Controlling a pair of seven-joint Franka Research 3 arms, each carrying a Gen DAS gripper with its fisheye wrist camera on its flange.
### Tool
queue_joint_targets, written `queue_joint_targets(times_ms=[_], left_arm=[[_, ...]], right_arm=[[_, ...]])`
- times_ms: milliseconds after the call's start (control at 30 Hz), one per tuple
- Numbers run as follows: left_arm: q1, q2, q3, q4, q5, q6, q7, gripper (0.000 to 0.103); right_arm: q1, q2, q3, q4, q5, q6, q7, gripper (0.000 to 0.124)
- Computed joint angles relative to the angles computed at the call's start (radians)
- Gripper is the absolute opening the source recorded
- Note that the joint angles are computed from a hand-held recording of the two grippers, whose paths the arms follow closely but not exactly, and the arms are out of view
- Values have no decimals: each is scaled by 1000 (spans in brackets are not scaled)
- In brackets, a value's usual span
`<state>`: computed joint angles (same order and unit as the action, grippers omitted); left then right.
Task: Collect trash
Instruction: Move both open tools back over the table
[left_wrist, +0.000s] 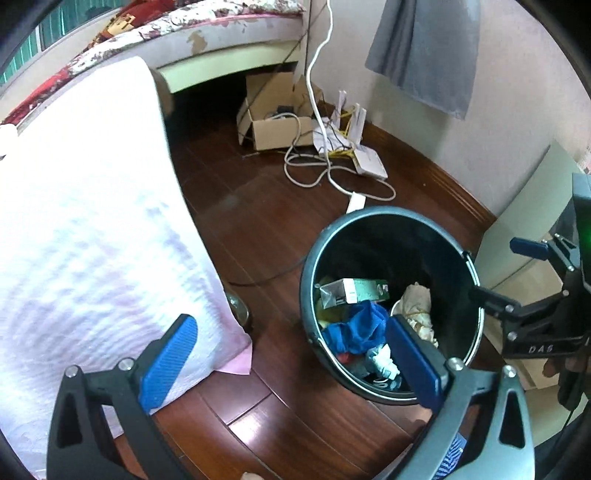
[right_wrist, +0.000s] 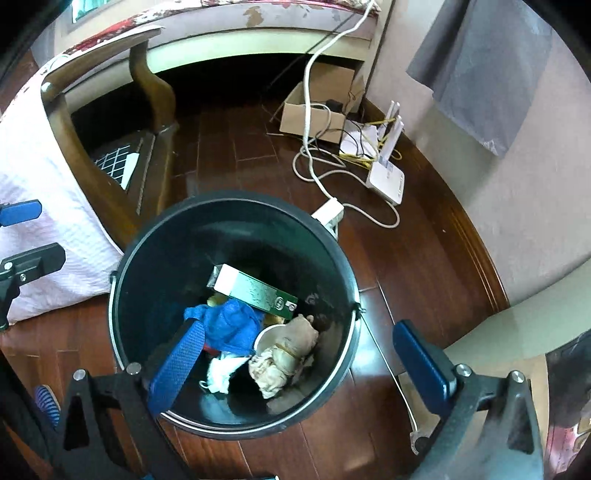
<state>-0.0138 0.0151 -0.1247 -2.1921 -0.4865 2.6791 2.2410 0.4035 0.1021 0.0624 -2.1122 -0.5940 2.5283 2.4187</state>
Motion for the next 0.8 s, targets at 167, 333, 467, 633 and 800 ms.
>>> queue_joint_targets(times_ms=[167, 333, 467, 633, 800], left_arm=[[-3, -44, 10, -25, -27, 17, 21, 102], [-14, -86, 37, -38, -60, 20, 34, 102], [-26, -119, 59, -49, -71, 24, 45, 102], [-41, -161, 87, -65, -78, 36, 55, 102], [-53, -192, 114, -78, -90, 74, 55, 102]], right_arm=[[13, -18, 9, 14, -35, -4, 19, 103], [15, -50, 23, 21, -71, 2, 56, 103], [13, -71, 38, 30, -101, -7, 79, 103], [12, -91, 57, 47, -138, -12, 114, 103], [15, -94, 71, 77, -162, -15, 146, 103]])
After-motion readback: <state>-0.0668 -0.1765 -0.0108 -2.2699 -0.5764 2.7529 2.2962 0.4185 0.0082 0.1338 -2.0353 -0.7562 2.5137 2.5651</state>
